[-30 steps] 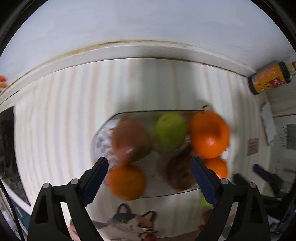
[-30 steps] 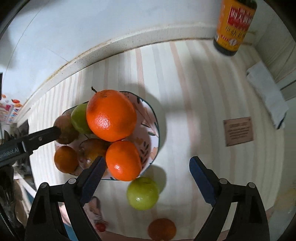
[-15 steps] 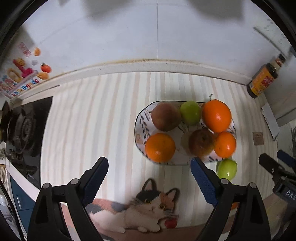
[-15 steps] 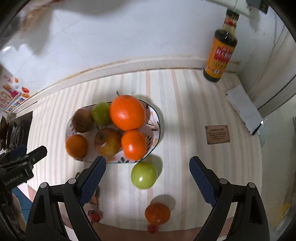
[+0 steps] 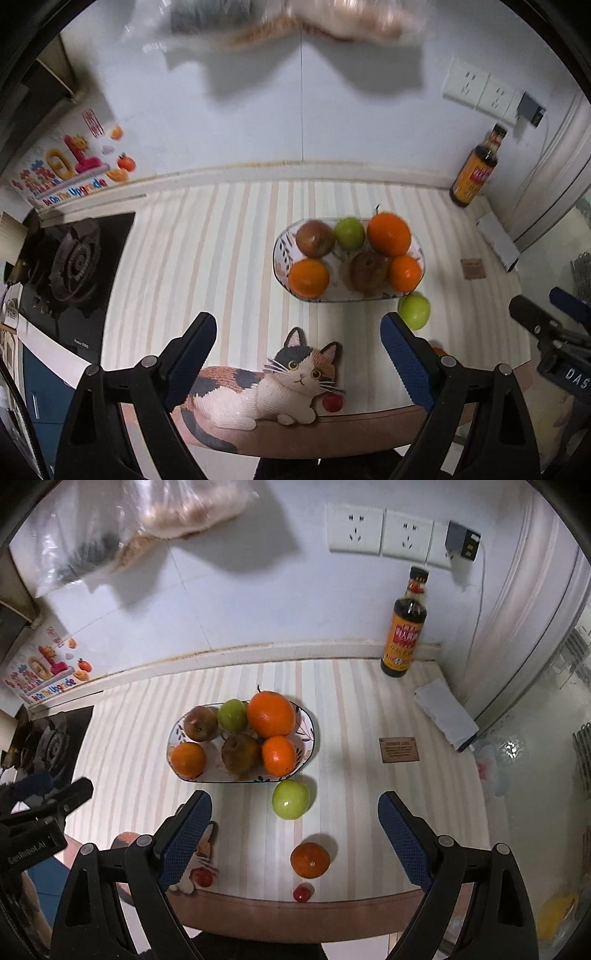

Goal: Organize fruits
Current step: 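Lift both tools back from the plate toward the remaining loose fruit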

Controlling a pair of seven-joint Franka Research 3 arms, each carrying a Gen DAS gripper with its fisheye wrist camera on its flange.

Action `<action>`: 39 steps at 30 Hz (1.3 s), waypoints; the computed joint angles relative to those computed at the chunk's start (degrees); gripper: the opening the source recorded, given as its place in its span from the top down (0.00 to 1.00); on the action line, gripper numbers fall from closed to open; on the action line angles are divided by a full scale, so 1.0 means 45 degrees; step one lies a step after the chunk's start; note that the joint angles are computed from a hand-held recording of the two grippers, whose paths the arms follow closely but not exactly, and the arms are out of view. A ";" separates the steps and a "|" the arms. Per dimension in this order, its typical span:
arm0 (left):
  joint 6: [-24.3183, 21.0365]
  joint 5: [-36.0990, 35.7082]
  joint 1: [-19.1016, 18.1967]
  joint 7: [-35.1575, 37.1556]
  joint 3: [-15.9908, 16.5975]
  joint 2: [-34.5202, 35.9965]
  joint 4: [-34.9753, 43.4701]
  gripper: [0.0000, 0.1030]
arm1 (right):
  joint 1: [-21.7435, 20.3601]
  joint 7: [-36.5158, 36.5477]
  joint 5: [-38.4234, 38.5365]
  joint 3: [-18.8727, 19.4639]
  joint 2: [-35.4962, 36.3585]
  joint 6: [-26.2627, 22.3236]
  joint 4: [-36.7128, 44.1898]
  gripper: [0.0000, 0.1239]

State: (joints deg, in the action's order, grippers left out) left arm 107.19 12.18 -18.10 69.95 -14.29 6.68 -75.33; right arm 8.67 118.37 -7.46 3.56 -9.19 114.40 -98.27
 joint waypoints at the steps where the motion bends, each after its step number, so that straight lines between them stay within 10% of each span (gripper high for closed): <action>1: 0.0066 0.0036 -0.0013 0.0016 -0.0013 -0.0170 -0.0034 0.12 | 0.0021 0.0013 -0.0013 0.0023 -0.0156 -0.0019 -0.0023 0.24; 21: 0.0019 -0.0119 0.0167 -0.0358 -0.0098 -0.1424 -0.0407 0.12 | 0.0131 -0.0004 0.0023 0.0467 -0.0946 -0.0487 0.0949 0.24; 39: -0.1420 -0.0691 0.0050 -0.0274 -0.0055 0.0425 0.0156 0.01 | -0.0087 -0.0465 0.2048 -0.0308 -0.0045 -0.0526 -0.0254 0.24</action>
